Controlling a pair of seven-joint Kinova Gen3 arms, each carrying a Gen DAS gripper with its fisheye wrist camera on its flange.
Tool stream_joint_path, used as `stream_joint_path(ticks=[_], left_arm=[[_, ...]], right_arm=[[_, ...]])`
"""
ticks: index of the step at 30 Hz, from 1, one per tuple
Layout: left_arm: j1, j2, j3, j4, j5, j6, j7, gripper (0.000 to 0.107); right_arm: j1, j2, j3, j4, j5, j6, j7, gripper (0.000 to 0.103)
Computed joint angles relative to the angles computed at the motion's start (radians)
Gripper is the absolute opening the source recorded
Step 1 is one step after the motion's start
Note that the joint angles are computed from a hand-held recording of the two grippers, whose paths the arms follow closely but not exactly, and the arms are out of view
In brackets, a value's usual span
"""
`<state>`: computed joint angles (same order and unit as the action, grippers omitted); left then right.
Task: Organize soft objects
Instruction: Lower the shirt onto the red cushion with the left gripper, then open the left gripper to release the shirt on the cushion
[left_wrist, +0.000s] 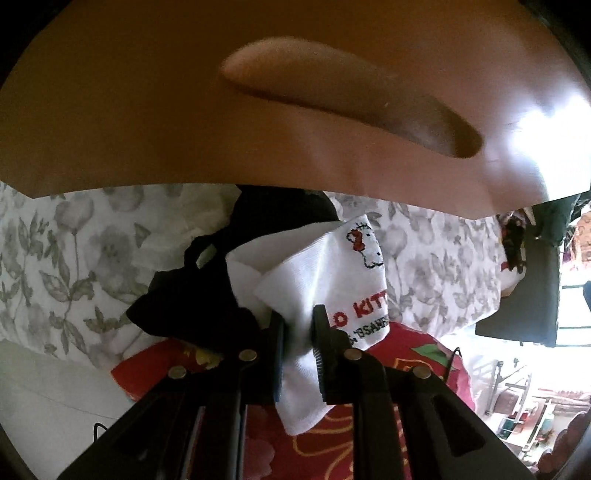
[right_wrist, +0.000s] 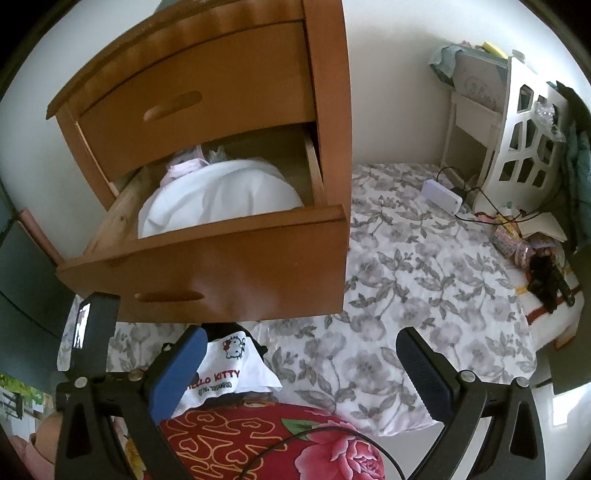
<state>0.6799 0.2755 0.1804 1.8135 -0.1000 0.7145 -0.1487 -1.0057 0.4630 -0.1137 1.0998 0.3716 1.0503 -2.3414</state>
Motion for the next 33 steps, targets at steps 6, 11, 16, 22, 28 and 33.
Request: stream_joint_path(ticks=[6, 11, 16, 22, 28, 33], left_arm=[[-0.015, 0.014, 0.0, 0.01, 0.025, -0.022, -0.023, 0.016], [-0.013, 0.015, -0.002, 0.009, 0.026, -0.018, -0.031, 0.017], [-0.007, 0.013, -0.002, -0.012, 0.022, 0.013, -0.029, 0.023], [0.005, -0.01, 0.001, -0.022, 0.003, 0.046, -0.006, 0.038], [0.022, -0.027, 0.005, -0.042, -0.036, 0.096, 0.043, 0.055], [0.027, -0.05, 0.011, -0.047, -0.068, 0.127, 0.087, 0.057]], right_arm=[[0.003, 0.014, 0.0, -0.016, -0.01, 0.015, 0.01, 0.103], [0.001, 0.022, 0.002, -0.027, -0.015, 0.024, 0.018, 0.103], [-0.001, 0.02, 0.005, -0.023, -0.013, 0.018, 0.016, 0.103], [-0.007, 0.012, 0.007, -0.015, -0.003, 0.014, 0.007, 0.103], [-0.01, 0.006, 0.004, -0.013, 0.003, 0.013, 0.005, 0.103], [-0.012, 0.003, 0.004, -0.013, 0.007, 0.014, 0.0, 0.103]])
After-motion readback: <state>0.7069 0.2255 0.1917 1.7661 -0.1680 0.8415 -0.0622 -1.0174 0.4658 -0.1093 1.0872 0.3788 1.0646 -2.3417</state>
